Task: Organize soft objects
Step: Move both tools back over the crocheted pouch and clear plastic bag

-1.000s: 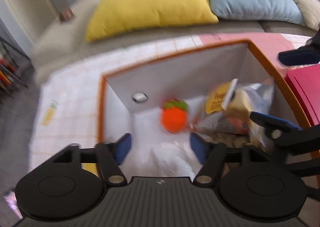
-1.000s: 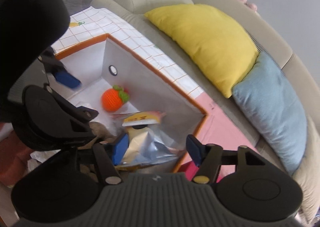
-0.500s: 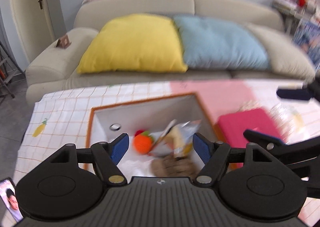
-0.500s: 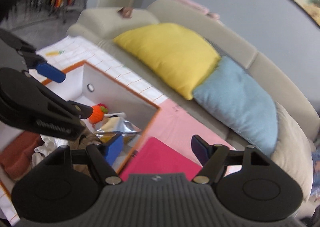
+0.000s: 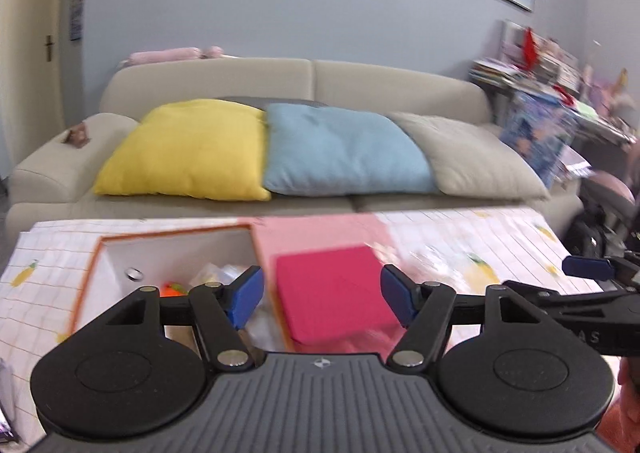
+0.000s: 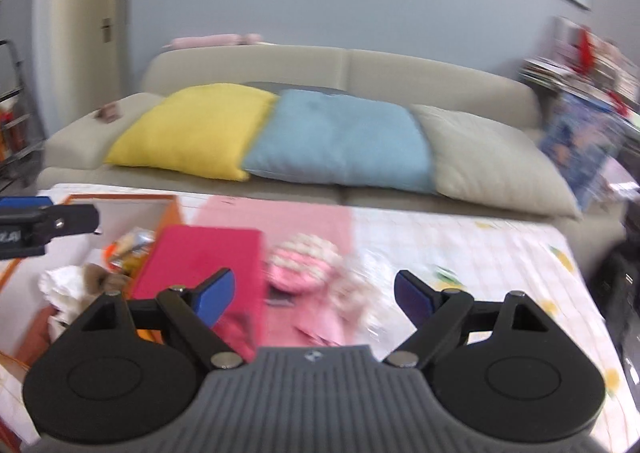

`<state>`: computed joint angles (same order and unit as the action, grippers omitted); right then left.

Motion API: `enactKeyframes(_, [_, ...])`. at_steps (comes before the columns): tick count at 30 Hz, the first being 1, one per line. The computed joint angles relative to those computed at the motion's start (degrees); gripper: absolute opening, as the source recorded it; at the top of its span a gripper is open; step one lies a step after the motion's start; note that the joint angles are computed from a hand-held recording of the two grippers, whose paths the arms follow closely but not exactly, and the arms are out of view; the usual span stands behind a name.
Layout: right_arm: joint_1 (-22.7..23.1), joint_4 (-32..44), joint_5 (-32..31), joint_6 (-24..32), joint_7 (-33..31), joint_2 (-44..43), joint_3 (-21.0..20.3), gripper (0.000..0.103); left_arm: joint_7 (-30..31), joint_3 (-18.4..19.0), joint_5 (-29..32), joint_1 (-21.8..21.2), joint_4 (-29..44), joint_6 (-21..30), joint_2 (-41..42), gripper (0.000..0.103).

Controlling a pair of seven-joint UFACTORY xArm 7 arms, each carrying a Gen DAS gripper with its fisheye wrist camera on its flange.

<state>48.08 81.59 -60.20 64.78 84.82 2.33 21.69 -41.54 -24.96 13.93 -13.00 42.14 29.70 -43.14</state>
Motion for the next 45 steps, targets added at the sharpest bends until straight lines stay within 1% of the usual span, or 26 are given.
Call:
enactKeyframes(3, [-0.6,-5.3,1.8,0.3,3.1,-4.5,0.6,0.085,-0.5,-1.5,-1.4,-2.4,1.1,1.4,1.7,0.078])
enactKeyframes(6, [-2.0,-9.3,2.4,1.1,6.7,-7.9,2.6,0.085,0.5,-2.7,-1.1,-4.5,2.4,2.8,3.6,0.073])
enactKeyframes(10, [-4.6,-15.4,3.7,-1.3,9.0,-13.0,4.4,0.085,1.9,-2.9,-1.8,-8.1,3.7,4.8,5.5,0.070])
enactKeyframes(12, [-5.9,-17.7,5.8,-4.0,9.0,-15.1,4.5,0.085,2.8,-2.2,-2.8,-9.9,4.3,5.7,6.4,0.065])
enactKeyframes(14, [-6.9,-19.5,8.6,-6.5,8.3,-16.7,4.6,0.085,3.0,-2.1,-3.2,-10.9,4.9,6.5,7.2,0.063])
enactKeyframes(18, [-9.0,-21.0,13.0,-8.8,6.7,-18.1,5.5,0.085,4.8,-0.8,-3.9,-12.4,6.0,7.0,8.5,0.059])
enactKeyframes(21, [-11.0,-21.1,15.0,-10.8,5.3,-18.1,6.2,0.085,7.6,0.5,-4.3,-13.4,7.1,6.1,10.4,0.059])
enactKeyframes(23, [-12.4,-20.9,15.6,-12.1,4.8,-17.8,6.9,0.085,12.0,2.3,-4.7,-14.8,8.0,5.4,12.1,0.059])
enactKeyframes(26, [-14.1,-20.3,15.4,-15.1,3.6,-16.1,6.9,0.084,17.7,3.0,-3.4,-14.6,10.2,6.2,14.9,0.059])
enactKeyframes(28, [-15.0,-19.9,14.9,-17.4,2.7,-14.7,6.3,0.083,20.6,2.9,-1.6,-13.5,12.4,7.4,17.2,0.058])
enactKeyframes(30, [-15.6,-19.4,14.7,-19.4,1.8,-13.1,5.3,0.077,23.8,3.6,-0.9,-13.2,14.3,7.8,19.6,0.057])
enactKeyframes(33, [-16.2,-18.9,15.3,-22.8,1.2,-10.9,3.2,0.073,27.6,5.2,-1.5,-12.9,18.1,8.7,24.0,0.056])
enactKeyframes(35, [-16.8,-18.8,14.8,-26.0,1.0,-9.5,1.7,0.073,31.2,6.8,-3.0,-13.2,21.3,9.6,27.6,0.054])
enactKeyframes(37, [-17.2,-17.8,14.0,-27.1,-0.1,-7.6,0.5,0.072,33.9,7.6,-3.7,-13.1,26.4,12.7,32.0,0.053])
enactKeyframes(38, [-17.3,-17.2,14.0,-27.5,-1.0,-6.6,-0.2,0.069,34.8,7.9,-3.6,-13.0,28.8,14.2,34.3,0.053])
enactKeyframes(41, [-17.7,-15.7,14.1,-29.9,-4.2,-3.9,-2.8,0.065,35.9,8.9,-2.8,-13.2,36.3,17.8,40.9,0.053])
enactKeyframes(43, [-17.7,-13.6,13.1,-30.1,-6.3,-1.4,-4.3,0.064,37.2,10.1,-4.4,-13.4,41.8,20.7,45.6,0.053])
enactKeyframes(45, [-17.4,-11.1,13.2,-29.3,-9.0,1.1,-5.8,0.064,37.4,11.3,-5.7,-13.7,48.5,25.3,51.1,0.053])
